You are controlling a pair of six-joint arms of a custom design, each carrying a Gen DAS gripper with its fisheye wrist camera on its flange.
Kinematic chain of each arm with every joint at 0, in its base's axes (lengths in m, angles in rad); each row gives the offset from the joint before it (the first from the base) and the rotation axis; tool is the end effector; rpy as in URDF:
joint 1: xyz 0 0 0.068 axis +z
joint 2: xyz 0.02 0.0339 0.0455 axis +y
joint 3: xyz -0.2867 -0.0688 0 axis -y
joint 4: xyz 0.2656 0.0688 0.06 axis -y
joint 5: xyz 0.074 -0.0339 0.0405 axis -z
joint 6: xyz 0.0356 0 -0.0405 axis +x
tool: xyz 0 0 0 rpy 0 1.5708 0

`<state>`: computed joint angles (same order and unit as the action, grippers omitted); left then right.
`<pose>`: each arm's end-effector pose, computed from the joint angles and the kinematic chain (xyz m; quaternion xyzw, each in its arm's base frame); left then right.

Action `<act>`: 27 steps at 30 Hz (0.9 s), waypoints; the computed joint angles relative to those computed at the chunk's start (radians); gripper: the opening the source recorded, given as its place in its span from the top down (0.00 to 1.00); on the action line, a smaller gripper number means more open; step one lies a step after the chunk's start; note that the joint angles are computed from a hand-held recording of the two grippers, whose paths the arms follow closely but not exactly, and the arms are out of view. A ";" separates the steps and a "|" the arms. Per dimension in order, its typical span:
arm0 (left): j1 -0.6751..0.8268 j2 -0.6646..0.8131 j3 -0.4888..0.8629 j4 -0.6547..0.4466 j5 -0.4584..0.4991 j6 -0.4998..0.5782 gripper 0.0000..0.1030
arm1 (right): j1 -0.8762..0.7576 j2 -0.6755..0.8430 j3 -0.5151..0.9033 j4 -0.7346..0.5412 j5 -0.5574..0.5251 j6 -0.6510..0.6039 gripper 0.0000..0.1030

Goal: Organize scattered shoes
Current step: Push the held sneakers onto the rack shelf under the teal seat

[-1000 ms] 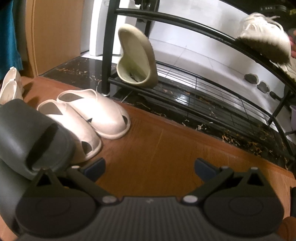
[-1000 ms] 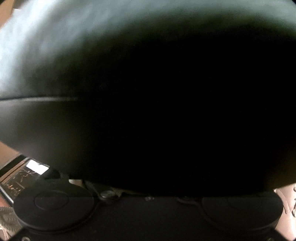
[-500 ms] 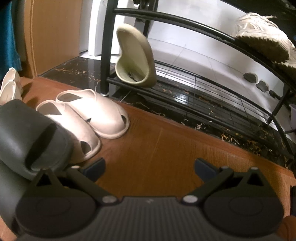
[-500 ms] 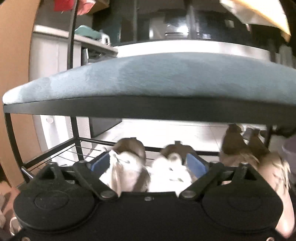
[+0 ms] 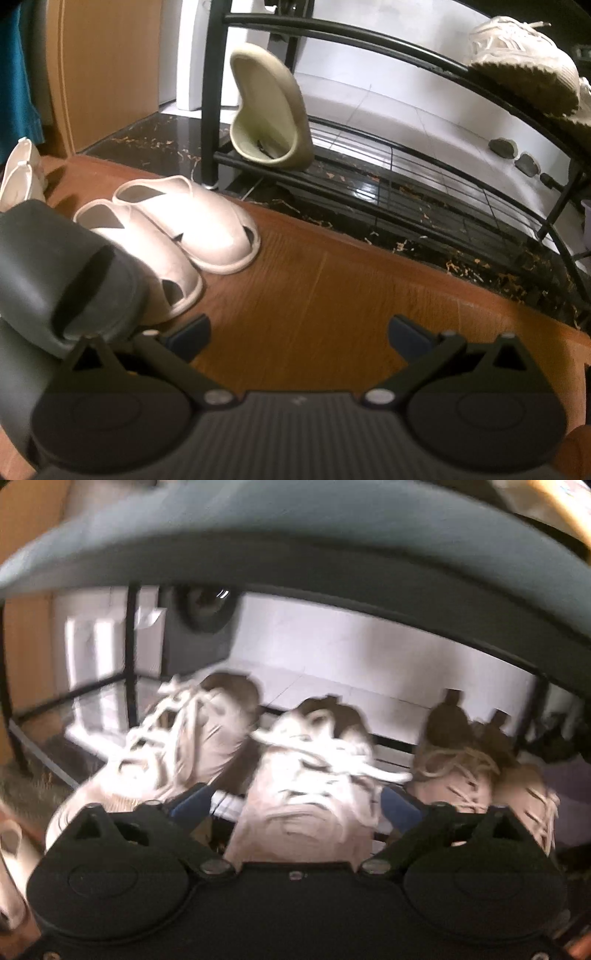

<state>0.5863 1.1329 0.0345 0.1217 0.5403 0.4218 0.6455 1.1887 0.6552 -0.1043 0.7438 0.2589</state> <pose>0.1194 0.0573 0.0773 0.0021 0.9248 -0.0872 0.3702 0.2164 0.1328 0.2365 0.0005 0.8480 -0.1088 0.5187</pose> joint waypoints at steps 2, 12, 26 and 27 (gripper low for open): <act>0.000 0.008 0.002 0.003 -0.002 -0.001 0.00 | -0.027 0.000 0.024 -0.044 -0.031 0.028 0.27; -0.010 0.025 0.002 0.013 -0.006 -0.005 0.00 | -0.072 0.037 0.104 -0.167 -0.121 0.007 0.25; -0.033 0.045 -0.003 0.040 -0.026 -0.013 0.00 | -0.043 0.122 0.069 0.062 -0.008 -0.019 0.39; -0.034 0.044 -0.003 0.040 -0.026 -0.011 0.00 | -0.042 0.121 0.066 0.063 -0.009 -0.014 0.39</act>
